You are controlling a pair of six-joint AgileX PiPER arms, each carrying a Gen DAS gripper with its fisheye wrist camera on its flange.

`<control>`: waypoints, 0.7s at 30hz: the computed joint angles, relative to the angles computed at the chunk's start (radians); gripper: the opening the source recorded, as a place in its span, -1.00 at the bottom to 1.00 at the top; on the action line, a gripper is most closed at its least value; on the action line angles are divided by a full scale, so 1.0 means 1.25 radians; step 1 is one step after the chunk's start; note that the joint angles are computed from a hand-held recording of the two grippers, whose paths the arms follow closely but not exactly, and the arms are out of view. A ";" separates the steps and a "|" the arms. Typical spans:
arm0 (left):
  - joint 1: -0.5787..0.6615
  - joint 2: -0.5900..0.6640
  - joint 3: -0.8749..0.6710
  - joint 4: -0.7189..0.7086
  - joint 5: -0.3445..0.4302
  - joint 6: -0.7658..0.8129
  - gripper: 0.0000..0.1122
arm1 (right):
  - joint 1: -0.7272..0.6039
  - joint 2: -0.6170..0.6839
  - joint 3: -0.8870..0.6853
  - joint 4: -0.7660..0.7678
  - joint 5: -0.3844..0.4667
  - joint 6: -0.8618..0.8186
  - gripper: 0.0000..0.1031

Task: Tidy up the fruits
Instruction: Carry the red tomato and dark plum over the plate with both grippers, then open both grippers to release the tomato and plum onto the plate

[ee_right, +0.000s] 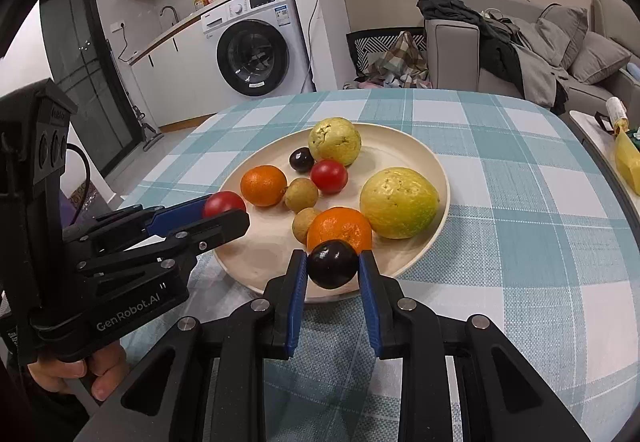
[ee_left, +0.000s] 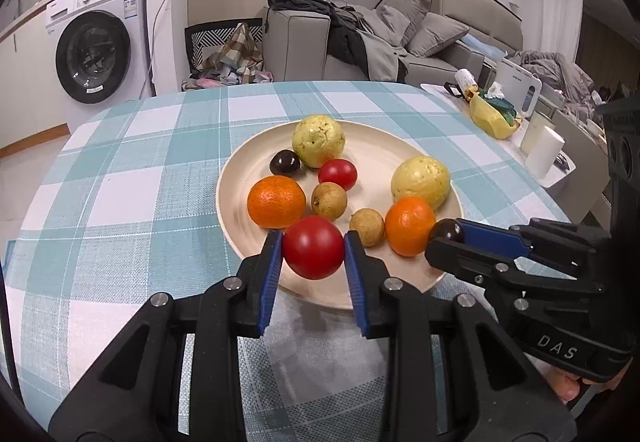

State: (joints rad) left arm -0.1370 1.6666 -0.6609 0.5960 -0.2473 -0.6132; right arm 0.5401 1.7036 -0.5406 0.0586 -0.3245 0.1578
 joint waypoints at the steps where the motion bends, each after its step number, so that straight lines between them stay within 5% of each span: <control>1: -0.002 0.001 -0.001 -0.003 0.002 0.004 -0.51 | 0.001 0.001 0.000 0.002 -0.001 -0.004 -0.48; 7: -0.009 0.009 -0.013 0.028 0.019 -0.024 -0.51 | 0.009 0.008 -0.006 0.039 -0.002 -0.046 -0.48; 14: -0.018 -0.001 0.003 -0.065 0.006 0.073 -0.50 | 0.004 0.012 -0.009 0.016 0.000 -0.025 -0.47; 21: -0.012 -0.012 0.014 -0.105 0.001 0.097 -0.38 | 0.007 0.007 0.002 0.020 -0.016 -0.037 -0.27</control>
State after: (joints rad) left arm -0.1526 1.6522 -0.6436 0.4653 -0.2458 -0.4924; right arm 0.5490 1.7122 -0.5377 0.0831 -0.3450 0.1113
